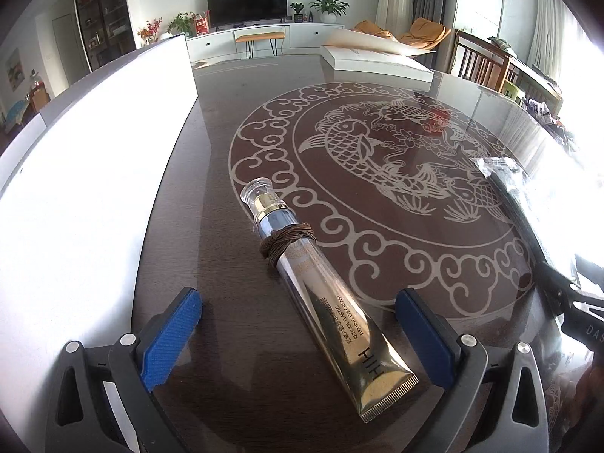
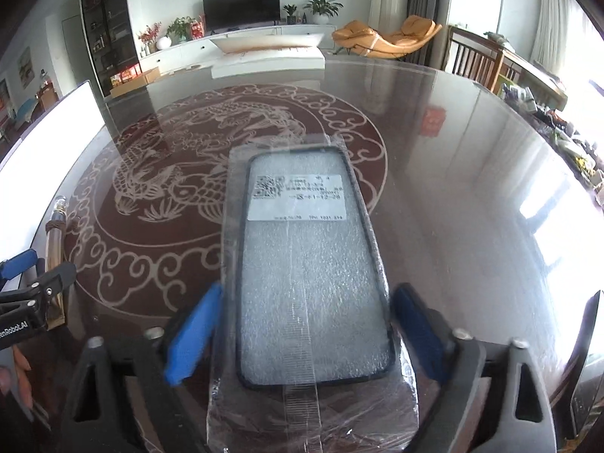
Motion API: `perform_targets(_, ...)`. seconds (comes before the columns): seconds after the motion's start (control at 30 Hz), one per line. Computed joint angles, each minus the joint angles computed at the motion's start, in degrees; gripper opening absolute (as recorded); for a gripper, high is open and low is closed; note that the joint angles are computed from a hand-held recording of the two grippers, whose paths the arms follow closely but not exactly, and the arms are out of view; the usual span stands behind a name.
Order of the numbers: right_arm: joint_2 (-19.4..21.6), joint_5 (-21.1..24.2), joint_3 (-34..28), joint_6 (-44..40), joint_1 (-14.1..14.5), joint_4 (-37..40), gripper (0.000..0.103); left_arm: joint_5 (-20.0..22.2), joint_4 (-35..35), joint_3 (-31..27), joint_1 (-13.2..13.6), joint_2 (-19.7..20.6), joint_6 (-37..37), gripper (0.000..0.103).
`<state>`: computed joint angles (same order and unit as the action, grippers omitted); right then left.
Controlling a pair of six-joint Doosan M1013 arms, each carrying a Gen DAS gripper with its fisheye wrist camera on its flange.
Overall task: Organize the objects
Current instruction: 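Hold the phone case raised in the right tool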
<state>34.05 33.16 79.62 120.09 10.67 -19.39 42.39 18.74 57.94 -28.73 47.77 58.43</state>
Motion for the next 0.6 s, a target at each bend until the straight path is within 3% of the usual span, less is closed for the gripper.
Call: perform_targets(0.6,0.4,0.8,-0.7,-0.2,0.0,0.3,0.103,0.0,-0.1,0.0,0.0,0.0,0.1,0.103)
